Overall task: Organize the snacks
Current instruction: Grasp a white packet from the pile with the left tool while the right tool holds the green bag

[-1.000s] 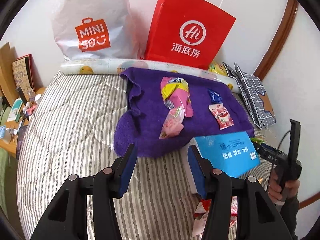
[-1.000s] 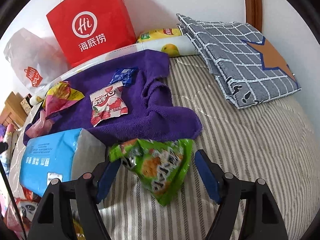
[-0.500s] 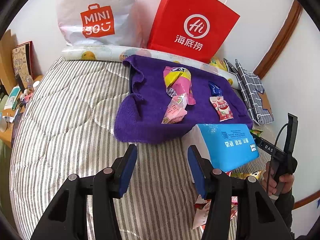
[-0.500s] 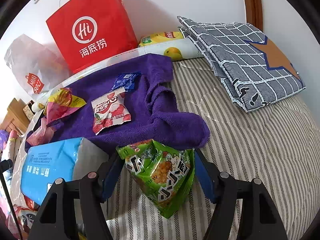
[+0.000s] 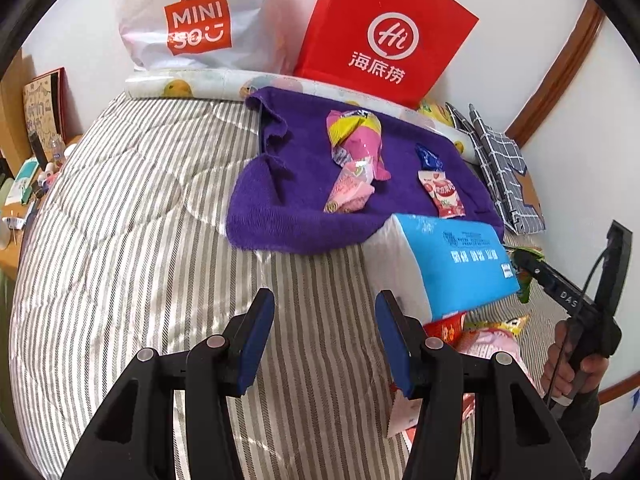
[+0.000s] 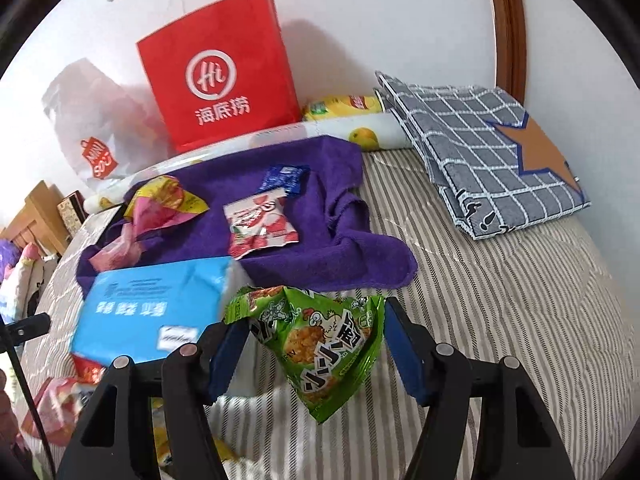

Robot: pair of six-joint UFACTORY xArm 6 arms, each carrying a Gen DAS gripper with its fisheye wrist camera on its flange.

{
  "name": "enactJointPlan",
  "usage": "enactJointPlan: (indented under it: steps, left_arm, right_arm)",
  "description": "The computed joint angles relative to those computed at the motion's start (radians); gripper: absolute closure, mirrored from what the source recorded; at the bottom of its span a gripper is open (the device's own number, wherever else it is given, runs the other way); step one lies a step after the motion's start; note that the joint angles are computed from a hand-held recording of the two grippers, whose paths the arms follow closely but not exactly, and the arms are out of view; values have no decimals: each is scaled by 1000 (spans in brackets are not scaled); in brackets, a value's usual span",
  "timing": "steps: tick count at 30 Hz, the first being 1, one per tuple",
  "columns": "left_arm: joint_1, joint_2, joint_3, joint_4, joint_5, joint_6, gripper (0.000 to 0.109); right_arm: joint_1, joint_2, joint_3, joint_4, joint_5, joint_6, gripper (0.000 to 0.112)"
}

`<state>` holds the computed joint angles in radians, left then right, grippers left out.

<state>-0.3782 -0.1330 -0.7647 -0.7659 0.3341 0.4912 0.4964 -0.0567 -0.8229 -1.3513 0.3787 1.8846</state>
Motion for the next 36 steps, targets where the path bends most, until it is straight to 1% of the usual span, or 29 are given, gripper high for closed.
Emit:
enactJointPlan:
  steps: [3, 7, 13, 20, 27, 29, 33, 36]
  left_arm:
    - [-3, -11, 11, -16, 10, 15, 56]
    - [-10, -25, 29, -24, 22, 22, 56]
    - [-23, -40, 58, -42, 39, 43, 56]
    - [-36, -66, 85, -141, 90, 125, 56]
    - [-67, -100, 98, -209, 117, 206, 56]
    - [-80, -102, 100, -208, 116, 218, 54]
    - [-110, -80, 100, -159, 107, 181, 54]
    - [-127, -61, 95, -147, 109, 170, 54]
  right_arm:
    - [28, -29, 17, 4, 29, 14, 48]
    - [53, -82, 54, -24, 28, 73, 48]
    - [103, -130, 87, 4, 86, 57, 48]
    - [134, -154, 114, 11, 102, 67, 48]
    - [160, -180, 135, 18, 129, 60, 48]
    - [164, -186, 142, 18, 130, 62, 48]
    - [167, -196, 153, 23, 132, 66, 48]
    - [166, -211, 168, 30, 132, 65, 48]
